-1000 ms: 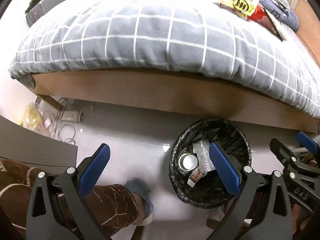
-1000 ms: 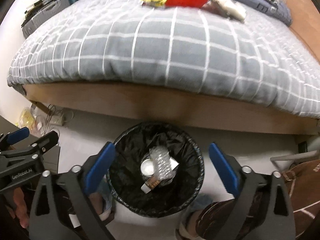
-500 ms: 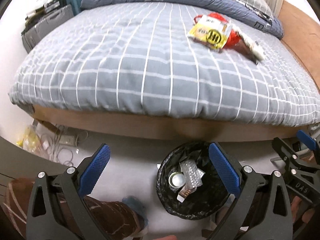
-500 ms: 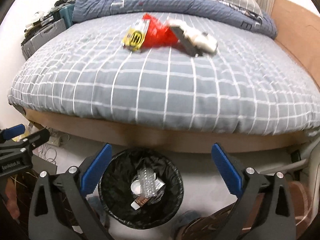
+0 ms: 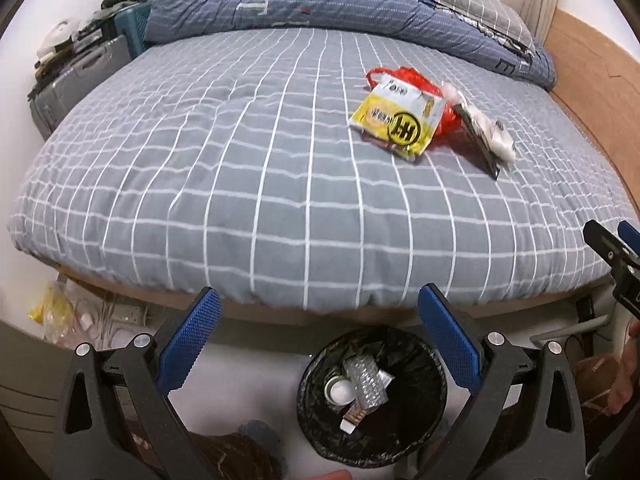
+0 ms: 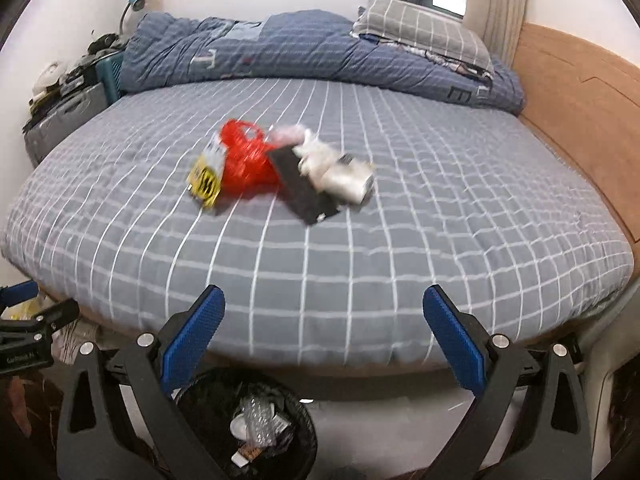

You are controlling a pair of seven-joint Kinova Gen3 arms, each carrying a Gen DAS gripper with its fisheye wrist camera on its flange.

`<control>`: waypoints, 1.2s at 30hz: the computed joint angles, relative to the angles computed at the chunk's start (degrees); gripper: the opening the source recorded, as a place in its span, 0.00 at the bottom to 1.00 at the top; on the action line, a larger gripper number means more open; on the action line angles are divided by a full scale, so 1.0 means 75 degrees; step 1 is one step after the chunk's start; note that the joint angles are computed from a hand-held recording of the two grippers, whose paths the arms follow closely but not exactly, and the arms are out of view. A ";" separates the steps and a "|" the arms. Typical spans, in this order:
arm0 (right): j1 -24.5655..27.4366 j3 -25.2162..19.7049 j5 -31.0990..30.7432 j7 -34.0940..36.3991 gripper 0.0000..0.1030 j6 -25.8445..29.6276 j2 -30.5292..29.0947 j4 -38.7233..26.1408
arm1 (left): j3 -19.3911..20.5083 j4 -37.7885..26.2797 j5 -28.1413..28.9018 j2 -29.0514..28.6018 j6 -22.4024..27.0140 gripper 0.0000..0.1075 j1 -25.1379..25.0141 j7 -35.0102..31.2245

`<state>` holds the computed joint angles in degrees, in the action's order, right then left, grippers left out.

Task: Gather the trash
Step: 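Move both tools back over the bed toward the yellow packet and black sachet, then grasp the yellow snack packet with the left tool while the right tool grasps the black sachet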

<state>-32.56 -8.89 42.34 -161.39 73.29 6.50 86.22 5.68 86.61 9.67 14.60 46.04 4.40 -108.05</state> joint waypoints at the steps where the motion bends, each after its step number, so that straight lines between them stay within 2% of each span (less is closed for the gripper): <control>1: 0.0060 0.0040 -0.0007 0.0076 0.93 -0.0044 0.0010 -0.0029 | 0.0009 -0.0141 -0.0030 0.0081 0.0037 0.90 0.0049 0.0055; 8: 0.0406 0.0300 -0.0110 0.0564 0.93 -0.0329 0.0261 -0.0314 | 0.0087 -0.1123 -0.0213 0.0707 0.0241 0.91 0.0369 0.0372; 14: 0.0717 0.0665 -0.0390 0.1315 0.90 -0.0655 0.0852 -0.1003 | 0.0111 -0.2126 -0.0473 0.1362 0.0463 0.91 0.0727 0.0616; 22: 0.0998 0.1144 -0.0832 0.2480 0.88 -0.1056 0.1706 -0.1862 | 0.0048 -0.3986 -0.0911 0.2591 0.0963 0.91 0.1296 0.0885; 26: 0.1260 0.1301 -0.1307 0.2888 0.82 -0.1476 0.1900 -0.1752 | 0.0051 -0.4833 -0.1033 0.3217 0.1281 0.91 0.1516 0.0827; 36: 0.1436 0.1410 -0.2023 0.3891 0.70 -0.1772 0.2349 -0.1887 | 0.0135 -0.5395 -0.0741 0.3864 0.1492 0.91 0.1561 0.0511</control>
<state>-21.79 1.68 27.16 -132.21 60.00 24.12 72.08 6.70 46.15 4.11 43.58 57.23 16.10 -104.21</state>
